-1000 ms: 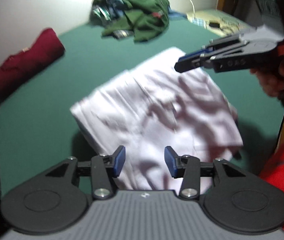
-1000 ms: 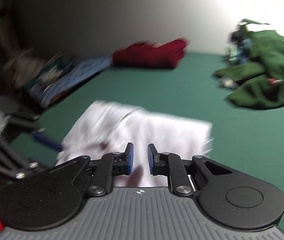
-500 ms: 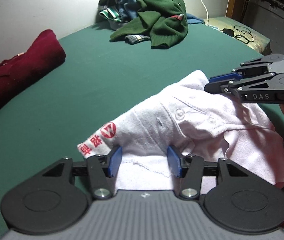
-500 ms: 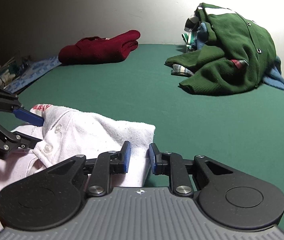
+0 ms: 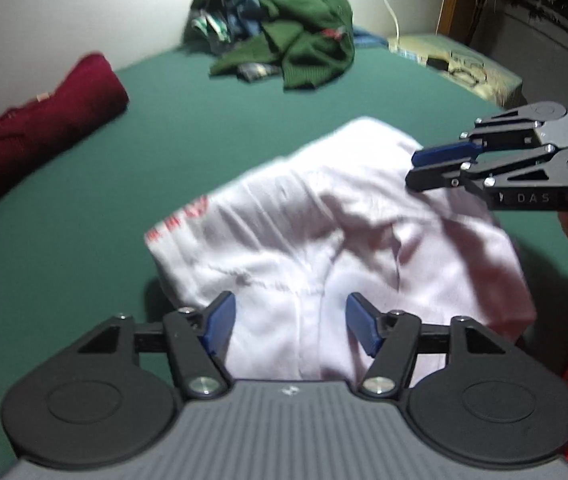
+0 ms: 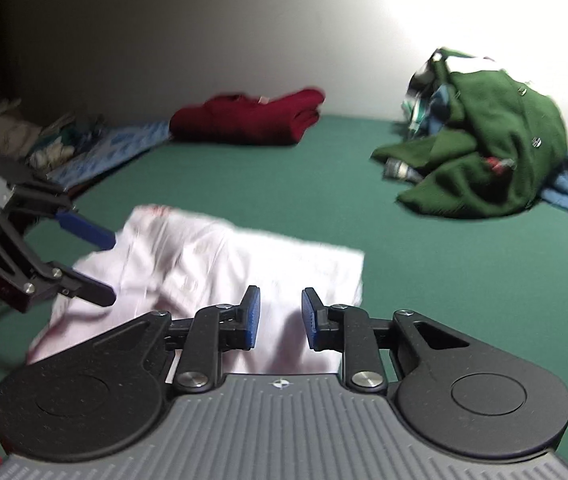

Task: Fold clothes

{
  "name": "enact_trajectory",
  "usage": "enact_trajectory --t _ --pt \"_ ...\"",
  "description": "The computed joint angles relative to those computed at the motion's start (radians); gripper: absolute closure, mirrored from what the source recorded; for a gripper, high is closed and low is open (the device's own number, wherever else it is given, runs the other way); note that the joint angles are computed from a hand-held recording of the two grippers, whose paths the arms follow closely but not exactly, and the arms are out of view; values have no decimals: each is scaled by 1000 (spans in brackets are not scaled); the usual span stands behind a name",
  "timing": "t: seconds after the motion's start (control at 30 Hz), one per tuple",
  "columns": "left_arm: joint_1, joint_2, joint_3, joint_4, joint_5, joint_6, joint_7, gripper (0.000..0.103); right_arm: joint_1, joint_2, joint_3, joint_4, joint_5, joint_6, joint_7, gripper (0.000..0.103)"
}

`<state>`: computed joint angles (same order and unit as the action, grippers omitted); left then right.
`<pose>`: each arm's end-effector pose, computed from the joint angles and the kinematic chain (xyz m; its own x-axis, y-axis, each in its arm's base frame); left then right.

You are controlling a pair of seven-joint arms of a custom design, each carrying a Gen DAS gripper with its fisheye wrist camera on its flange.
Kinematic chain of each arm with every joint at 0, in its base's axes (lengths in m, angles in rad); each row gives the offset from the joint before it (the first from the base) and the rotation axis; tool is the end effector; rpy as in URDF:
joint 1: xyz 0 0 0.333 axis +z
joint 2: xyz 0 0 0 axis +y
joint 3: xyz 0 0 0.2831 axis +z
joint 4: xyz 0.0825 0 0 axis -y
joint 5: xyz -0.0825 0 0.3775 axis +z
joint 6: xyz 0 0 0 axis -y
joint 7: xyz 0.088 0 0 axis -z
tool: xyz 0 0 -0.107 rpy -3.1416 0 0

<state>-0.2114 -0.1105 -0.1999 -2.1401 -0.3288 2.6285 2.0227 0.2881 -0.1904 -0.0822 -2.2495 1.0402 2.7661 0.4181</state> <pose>0.5140 -0.2187 0.4892 -0.5931 -0.8050 0.0117 -0.6538 0.4731 -0.5905 0.5229 0.0701 0.4787 0.5193 -0.8486 -0.1013 -0.5532 -0.2434 -0.7967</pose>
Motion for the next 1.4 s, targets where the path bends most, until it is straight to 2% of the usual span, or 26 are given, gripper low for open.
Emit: enact_trajectory --t 0.1,0.17,0.27,0.37,0.47,0.7,0.83,0.9,0.97,1.03,1.07,1.13,1.17,1.23,1.33,1.4 --pt "-11 18 3 -2 -59 18 31 32 -5 10 -7 -19 35 0 10 82" --pt "-10 17 -5 -7 -30 27 24 30 3 5 -10 -35 98 16 -93 82" --pt "-6 -11 -1 -28 -18 14 17 30 -13 -9 15 -47 -5 29 -34 80" --pt "3 -49 5 -61 -14 0 -7 30 -15 -24 8 -60 -78 28 28 75" --pt "5 -97 12 -104 -23 -10 -32 30 5 -60 -10 -102 -84 50 13 70" --pt "4 -130 12 -154 -40 -5 -104 29 46 -87 -57 -142 -69 55 64 69" --pt "3 -170 17 -173 -38 31 -121 30 59 -93 -60 -152 -92 75 17 69" --pt "2 -189 26 -179 -56 79 -126 30 54 -97 -56 -150 -131 78 37 69" --pt "2 -180 32 -163 -75 134 -138 30 78 -100 -68 -148 -101 123 24 70" --pt "8 -132 31 -122 -78 186 -157 32 151 -87 -112 -117 47 195 -81 70" --pt "22 -92 13 -91 -49 208 -199 35 164 -65 -120 -83 92 194 -104 73" --pt "46 -5 -16 -16 33 219 -301 41 156 -13 -110 -11 145 164 -111 76" --pt "48 37 -18 24 60 206 -339 47 150 14 -102 23 162 150 -114 77" --pt "45 107 -12 91 91 176 -393 52 135 73 -79 87 177 128 -127 81" --pt "41 136 -2 103 71 182 -403 52 104 140 -42 157 179 119 -131 82" --pt "41 140 0 94 30 192 -392 49 76 178 -18 183 114 118 -69 82"
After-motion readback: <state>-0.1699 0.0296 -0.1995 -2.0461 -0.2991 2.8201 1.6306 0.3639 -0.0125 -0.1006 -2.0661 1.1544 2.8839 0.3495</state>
